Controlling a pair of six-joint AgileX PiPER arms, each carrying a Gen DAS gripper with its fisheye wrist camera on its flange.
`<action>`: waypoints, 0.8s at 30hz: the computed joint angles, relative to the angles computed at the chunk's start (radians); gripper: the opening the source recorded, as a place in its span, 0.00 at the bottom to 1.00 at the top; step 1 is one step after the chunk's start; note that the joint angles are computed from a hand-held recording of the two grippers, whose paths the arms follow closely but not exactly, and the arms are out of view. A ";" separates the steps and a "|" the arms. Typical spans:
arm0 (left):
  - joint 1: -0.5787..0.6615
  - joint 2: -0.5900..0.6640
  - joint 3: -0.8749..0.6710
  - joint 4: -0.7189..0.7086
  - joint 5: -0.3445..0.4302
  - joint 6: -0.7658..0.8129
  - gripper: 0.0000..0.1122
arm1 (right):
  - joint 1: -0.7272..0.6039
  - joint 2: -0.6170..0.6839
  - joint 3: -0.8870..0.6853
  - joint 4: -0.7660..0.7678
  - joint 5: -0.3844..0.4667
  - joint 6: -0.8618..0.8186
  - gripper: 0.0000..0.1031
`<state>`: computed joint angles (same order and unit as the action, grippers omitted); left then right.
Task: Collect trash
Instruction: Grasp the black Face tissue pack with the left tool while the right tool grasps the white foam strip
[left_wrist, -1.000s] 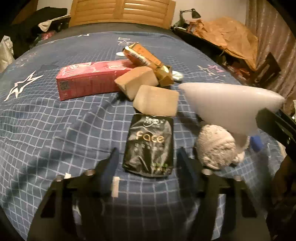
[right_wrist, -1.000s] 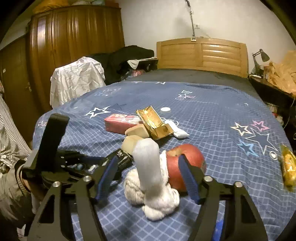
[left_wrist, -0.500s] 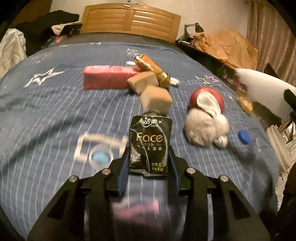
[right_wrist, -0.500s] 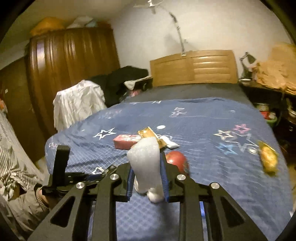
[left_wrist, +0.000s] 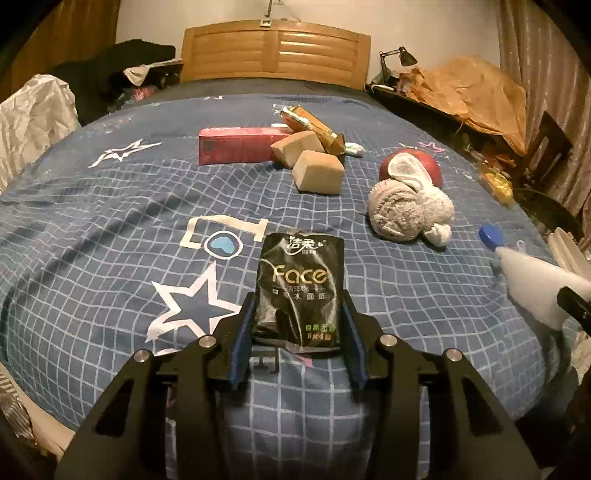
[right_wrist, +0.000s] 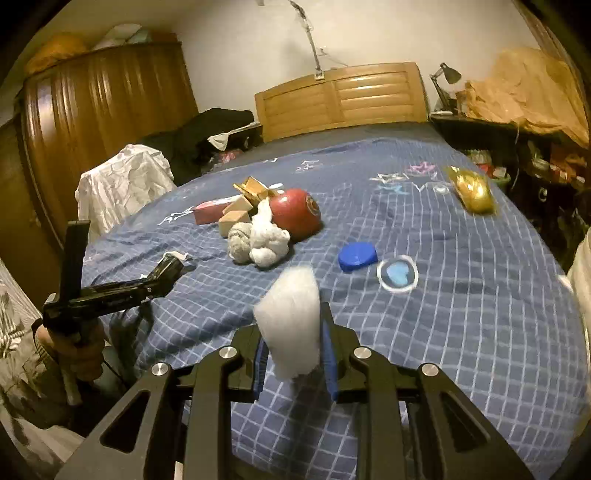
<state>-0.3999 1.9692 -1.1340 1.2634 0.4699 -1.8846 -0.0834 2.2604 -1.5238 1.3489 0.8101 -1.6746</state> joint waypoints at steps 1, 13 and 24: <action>0.000 -0.005 0.006 0.008 -0.001 -0.011 0.38 | 0.003 0.005 -0.005 0.000 0.000 0.002 0.26; -0.013 0.028 -0.033 -0.020 0.050 0.041 0.39 | 0.040 0.043 -0.075 -0.081 -0.023 0.122 0.26; -0.071 -0.009 -0.016 0.012 0.156 -0.032 0.35 | 0.029 -0.001 -0.012 -0.005 -0.020 0.046 0.26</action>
<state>-0.4709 1.9598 -1.1499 1.2752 0.6259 -1.9171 -0.0543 2.2593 -1.5359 1.3443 0.7900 -1.6282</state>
